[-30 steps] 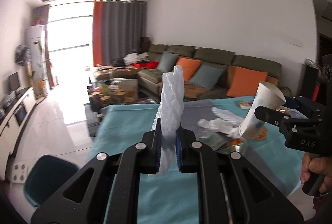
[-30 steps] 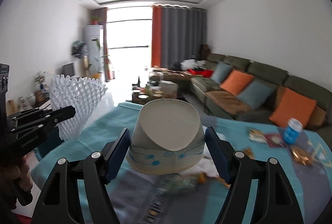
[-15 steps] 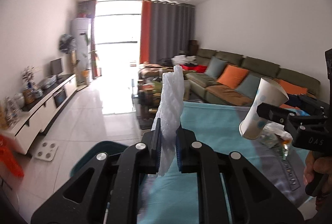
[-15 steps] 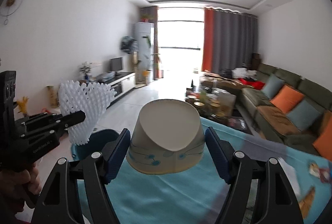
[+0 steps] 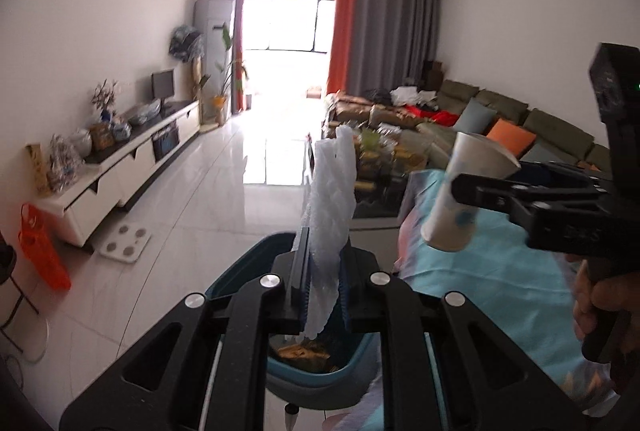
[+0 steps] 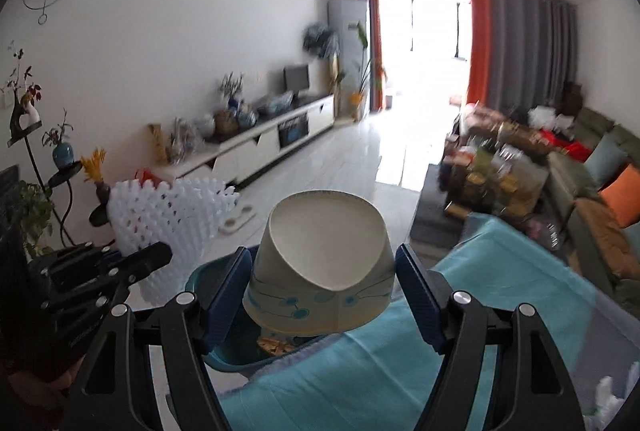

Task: Collect trash
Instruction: 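Carry the foam net and paper cup over the teal bin with both tools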

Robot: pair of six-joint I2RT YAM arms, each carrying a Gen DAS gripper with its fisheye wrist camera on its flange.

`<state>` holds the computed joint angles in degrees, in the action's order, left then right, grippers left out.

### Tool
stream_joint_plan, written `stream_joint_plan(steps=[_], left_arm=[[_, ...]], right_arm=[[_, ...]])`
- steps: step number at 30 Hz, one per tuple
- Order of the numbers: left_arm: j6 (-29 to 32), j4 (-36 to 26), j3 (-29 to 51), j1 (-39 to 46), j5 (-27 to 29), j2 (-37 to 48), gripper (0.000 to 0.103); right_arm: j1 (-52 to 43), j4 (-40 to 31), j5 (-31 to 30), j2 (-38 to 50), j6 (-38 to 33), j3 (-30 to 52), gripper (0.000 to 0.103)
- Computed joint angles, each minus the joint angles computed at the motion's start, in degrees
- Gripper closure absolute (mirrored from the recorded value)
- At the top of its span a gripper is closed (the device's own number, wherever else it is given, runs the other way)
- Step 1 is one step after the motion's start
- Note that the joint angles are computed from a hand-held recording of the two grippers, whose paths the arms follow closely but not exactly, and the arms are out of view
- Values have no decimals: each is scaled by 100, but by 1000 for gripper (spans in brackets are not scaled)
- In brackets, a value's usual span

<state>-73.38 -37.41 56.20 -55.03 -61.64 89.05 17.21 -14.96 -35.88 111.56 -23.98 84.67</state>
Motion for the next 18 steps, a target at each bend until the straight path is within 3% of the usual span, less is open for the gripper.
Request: stream_joint_plan(steps=[8, 18], left_arm=[[834, 1564, -729, 1055, 1096, 127, 89], [1368, 2879, -890, 2076, 2258, 912, 89]], right_arm=[[677, -1094, 537, 1161, -47, 1472, 31], [1256, -2199, 1378, 2458, -308, 3111, 31]])
